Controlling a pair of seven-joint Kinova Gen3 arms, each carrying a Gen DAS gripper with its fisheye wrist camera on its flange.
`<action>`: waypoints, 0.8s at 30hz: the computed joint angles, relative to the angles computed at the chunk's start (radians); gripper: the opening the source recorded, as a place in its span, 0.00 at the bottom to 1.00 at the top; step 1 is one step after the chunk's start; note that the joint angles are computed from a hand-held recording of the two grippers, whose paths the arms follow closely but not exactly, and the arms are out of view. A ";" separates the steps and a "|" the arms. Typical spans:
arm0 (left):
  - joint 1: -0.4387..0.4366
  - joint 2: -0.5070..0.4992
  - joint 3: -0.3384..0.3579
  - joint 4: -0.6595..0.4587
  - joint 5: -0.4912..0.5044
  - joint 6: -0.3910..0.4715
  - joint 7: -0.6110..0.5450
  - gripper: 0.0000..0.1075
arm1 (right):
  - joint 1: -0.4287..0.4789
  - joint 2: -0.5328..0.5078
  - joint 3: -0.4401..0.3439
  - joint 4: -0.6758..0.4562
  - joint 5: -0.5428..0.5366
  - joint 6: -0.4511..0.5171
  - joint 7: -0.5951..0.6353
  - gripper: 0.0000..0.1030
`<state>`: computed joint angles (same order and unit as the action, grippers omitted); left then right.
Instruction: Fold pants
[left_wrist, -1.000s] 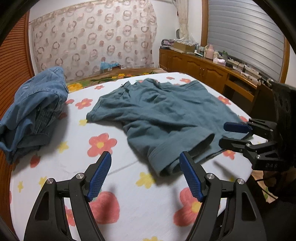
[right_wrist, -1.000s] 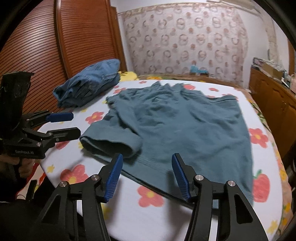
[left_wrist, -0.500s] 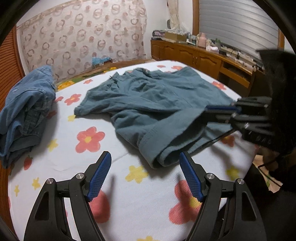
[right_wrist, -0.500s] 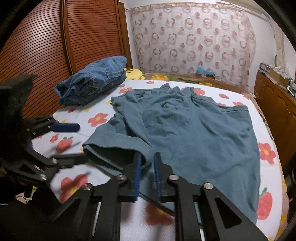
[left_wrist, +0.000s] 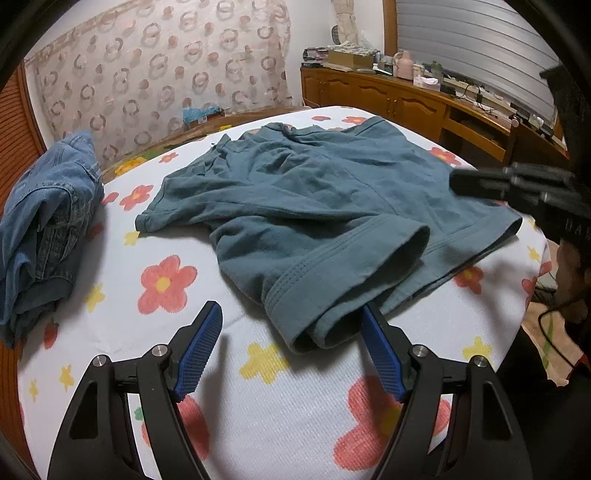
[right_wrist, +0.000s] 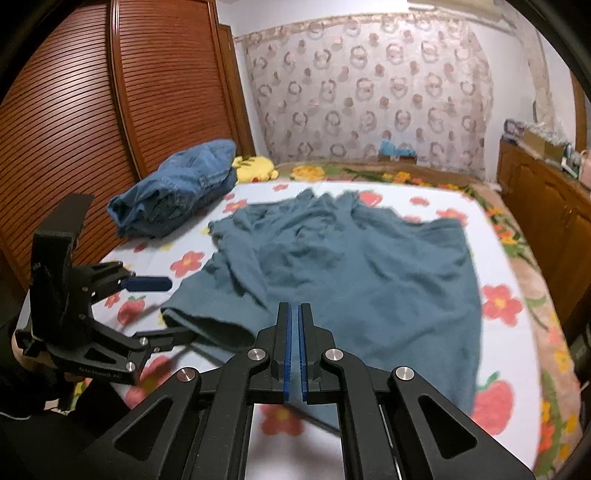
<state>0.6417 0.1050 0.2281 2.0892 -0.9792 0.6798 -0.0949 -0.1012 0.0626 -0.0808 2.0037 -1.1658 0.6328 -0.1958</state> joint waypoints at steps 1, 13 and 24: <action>-0.001 0.001 0.000 0.000 0.002 0.000 0.000 0.71 | -0.009 0.000 -0.005 0.001 0.015 -0.013 -0.017 0.08; -0.016 -0.005 -0.006 0.014 -0.005 -0.014 0.020 0.71 | -0.060 0.058 -0.041 -0.053 0.182 -0.062 -0.159 0.33; -0.007 -0.015 0.011 0.004 -0.021 0.006 0.023 0.71 | 0.018 0.019 -0.059 -0.034 -0.008 -0.051 0.027 0.03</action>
<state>0.6350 0.0895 0.2391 2.0932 -1.0000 0.6859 -0.0720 -0.0834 0.0817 -0.1402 1.9699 -1.1736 0.5819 -0.1684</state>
